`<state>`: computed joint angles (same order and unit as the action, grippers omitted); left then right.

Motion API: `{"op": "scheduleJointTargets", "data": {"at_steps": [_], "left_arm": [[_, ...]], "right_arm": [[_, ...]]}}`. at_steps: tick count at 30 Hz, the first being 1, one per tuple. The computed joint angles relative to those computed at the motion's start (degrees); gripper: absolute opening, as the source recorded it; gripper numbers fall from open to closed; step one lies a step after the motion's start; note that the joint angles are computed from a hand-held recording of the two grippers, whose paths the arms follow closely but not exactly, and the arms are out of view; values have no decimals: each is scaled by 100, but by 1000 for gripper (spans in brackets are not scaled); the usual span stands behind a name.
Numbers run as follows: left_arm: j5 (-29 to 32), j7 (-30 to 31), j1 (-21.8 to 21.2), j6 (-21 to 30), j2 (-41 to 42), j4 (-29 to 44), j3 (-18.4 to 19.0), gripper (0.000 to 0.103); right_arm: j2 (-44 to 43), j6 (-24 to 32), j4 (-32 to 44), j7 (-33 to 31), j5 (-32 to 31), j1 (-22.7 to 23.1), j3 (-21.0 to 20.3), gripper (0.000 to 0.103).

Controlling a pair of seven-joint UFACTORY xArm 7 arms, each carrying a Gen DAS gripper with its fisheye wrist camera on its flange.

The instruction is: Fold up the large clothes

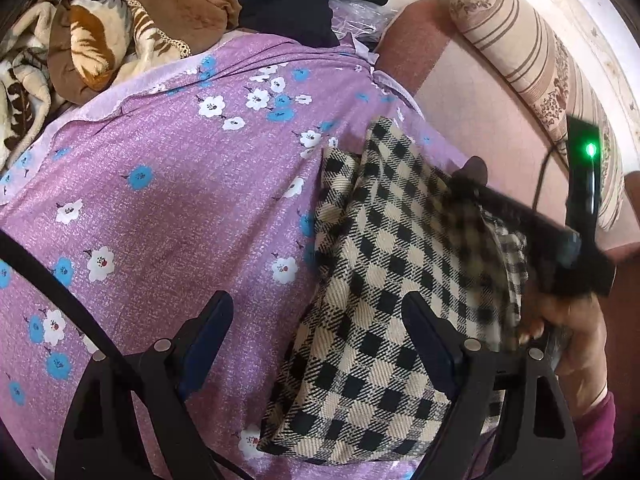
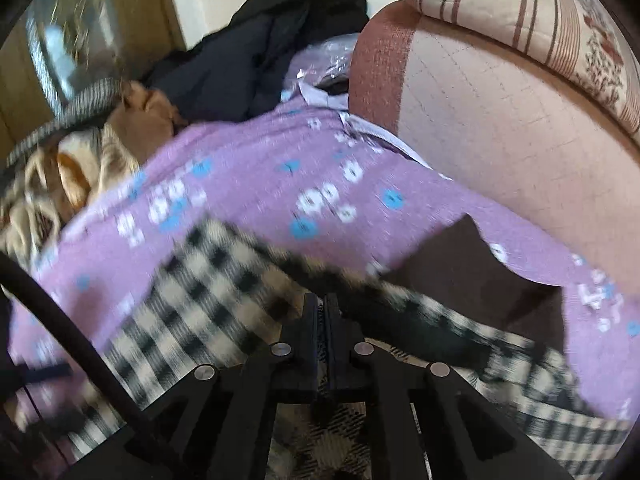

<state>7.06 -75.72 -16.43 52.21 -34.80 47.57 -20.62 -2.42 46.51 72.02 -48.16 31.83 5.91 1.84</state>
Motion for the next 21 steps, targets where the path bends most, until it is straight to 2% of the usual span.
{"op": "scheduleJointTargets", "data": {"at_steps": [3, 9, 11, 12, 15, 19, 20, 21], "left_arm": [[-41, -83, 16, -7, -38, -44, 15, 85], [44, -87, 42, -99, 84, -1, -8, 85], [65, -90, 39, -67, 89, 14, -10, 85], [52, -112, 35, -73, 66, -3, 3, 85], [15, -182, 42, -99, -35, -71, 31, 85], [90, -223, 90, -185, -18, -50, -27, 85], [136, -202, 100, -213, 41, -13, -56, 85], [178, -176, 103, -190, 116, 38, -85, 85]], "right_arm": [[160, 18, 117, 205, 153, 31, 48, 3], [183, -195, 66, 777, -50, 94, 149, 3], [50, -156, -47, 639, 195, 60, 91, 5], [-11, -6, -43, 551, 382, 15, 20, 6], [-256, 613, -1, 453, 794, -221, -271, 28], [-678, 1066, -345, 243, 902, -362, -521, 31], [-808, 932, -581, 193, 711, -360, -446, 31], [-919, 559, -857, 281, 411, -338, -324, 31]]}}
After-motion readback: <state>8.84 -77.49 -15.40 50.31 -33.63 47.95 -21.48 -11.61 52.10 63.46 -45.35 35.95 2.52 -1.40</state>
